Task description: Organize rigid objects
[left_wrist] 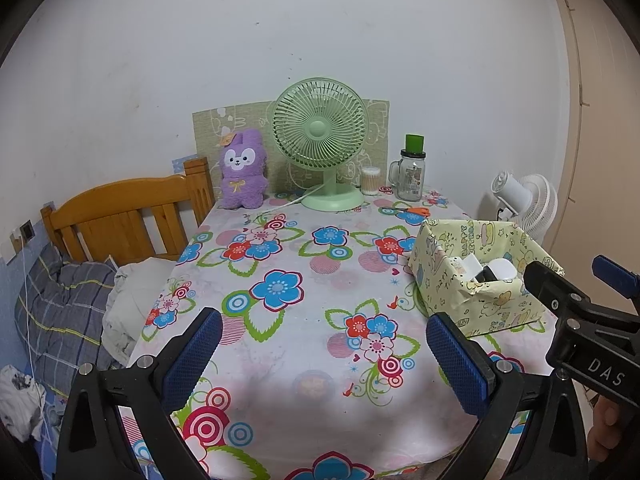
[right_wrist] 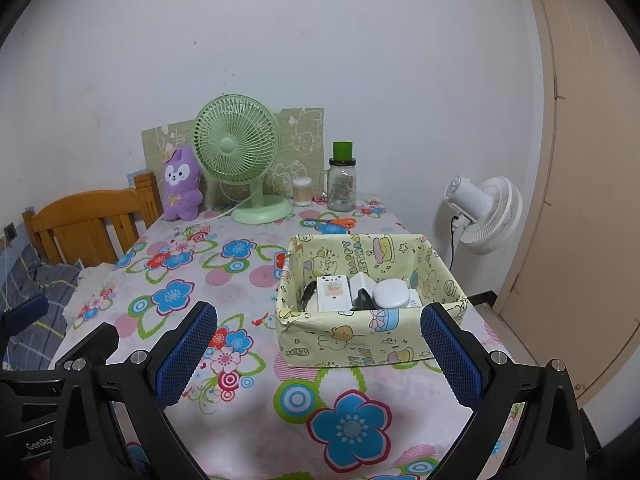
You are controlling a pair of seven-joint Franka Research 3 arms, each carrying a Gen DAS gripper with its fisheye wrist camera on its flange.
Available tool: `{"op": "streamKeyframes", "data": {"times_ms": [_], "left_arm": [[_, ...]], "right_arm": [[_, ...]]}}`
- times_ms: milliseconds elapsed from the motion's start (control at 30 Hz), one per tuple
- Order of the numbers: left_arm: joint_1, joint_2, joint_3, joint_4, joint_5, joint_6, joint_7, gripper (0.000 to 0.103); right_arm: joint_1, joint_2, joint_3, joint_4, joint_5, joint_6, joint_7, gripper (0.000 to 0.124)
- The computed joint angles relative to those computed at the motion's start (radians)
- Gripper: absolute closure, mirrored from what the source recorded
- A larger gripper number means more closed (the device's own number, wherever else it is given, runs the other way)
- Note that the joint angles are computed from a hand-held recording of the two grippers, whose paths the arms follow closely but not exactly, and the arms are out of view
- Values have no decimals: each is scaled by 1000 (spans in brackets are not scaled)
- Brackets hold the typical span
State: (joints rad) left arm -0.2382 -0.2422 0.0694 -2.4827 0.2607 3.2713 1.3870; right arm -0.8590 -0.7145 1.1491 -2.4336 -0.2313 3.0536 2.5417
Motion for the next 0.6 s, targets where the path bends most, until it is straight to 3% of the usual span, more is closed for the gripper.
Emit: {"op": "streamKeyframes", "data": {"times_ms": [600], "left_arm": [[14, -5, -13, 1, -2, -3, -12, 0]], "right_arm": [[5, 9, -3, -1, -11, -1, 4, 21]]}}
